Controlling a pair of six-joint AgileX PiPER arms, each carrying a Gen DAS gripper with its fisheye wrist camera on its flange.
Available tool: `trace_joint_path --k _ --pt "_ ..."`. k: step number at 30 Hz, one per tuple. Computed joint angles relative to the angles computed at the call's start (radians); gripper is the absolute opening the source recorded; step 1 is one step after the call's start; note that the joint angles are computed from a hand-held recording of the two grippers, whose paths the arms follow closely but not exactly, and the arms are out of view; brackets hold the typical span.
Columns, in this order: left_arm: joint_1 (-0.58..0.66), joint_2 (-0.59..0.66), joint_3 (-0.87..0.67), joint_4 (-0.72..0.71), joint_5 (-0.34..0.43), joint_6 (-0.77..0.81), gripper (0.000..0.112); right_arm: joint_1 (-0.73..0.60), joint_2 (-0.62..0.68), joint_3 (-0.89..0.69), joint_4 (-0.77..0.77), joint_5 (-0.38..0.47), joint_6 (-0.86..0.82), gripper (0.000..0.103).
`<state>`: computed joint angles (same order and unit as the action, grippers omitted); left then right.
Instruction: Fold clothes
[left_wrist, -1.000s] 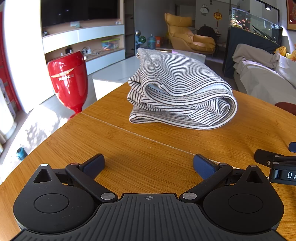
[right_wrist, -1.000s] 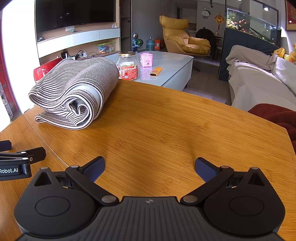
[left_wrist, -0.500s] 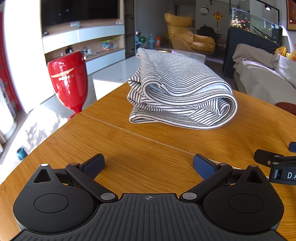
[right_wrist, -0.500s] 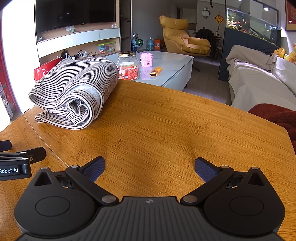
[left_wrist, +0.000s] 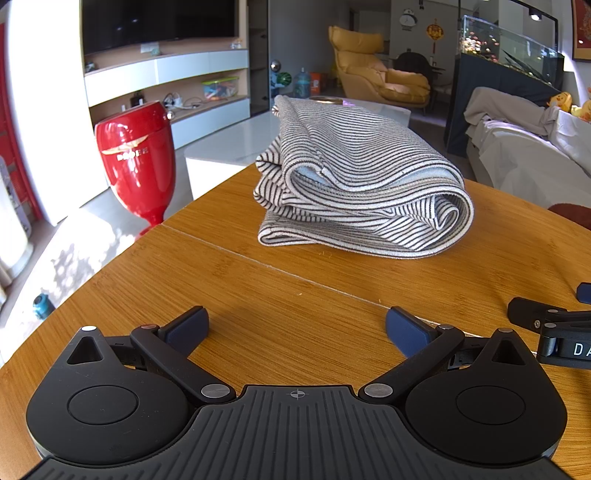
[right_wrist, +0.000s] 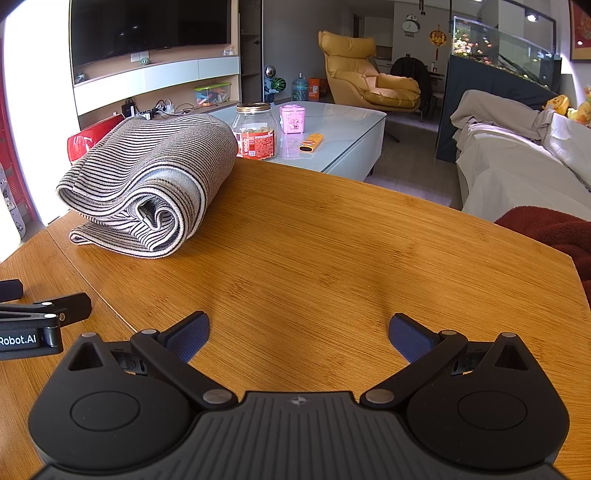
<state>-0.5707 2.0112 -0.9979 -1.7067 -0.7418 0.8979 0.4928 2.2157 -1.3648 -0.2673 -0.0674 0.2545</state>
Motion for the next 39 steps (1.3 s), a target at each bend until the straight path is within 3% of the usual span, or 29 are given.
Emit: trace_joint_path --k 39 --pt "-0.001 -0.001 0.001 -0.002 -0.001 0.001 0.103 0.002 0.002 -0.004 0.013 0.003 -0.012 0.103"
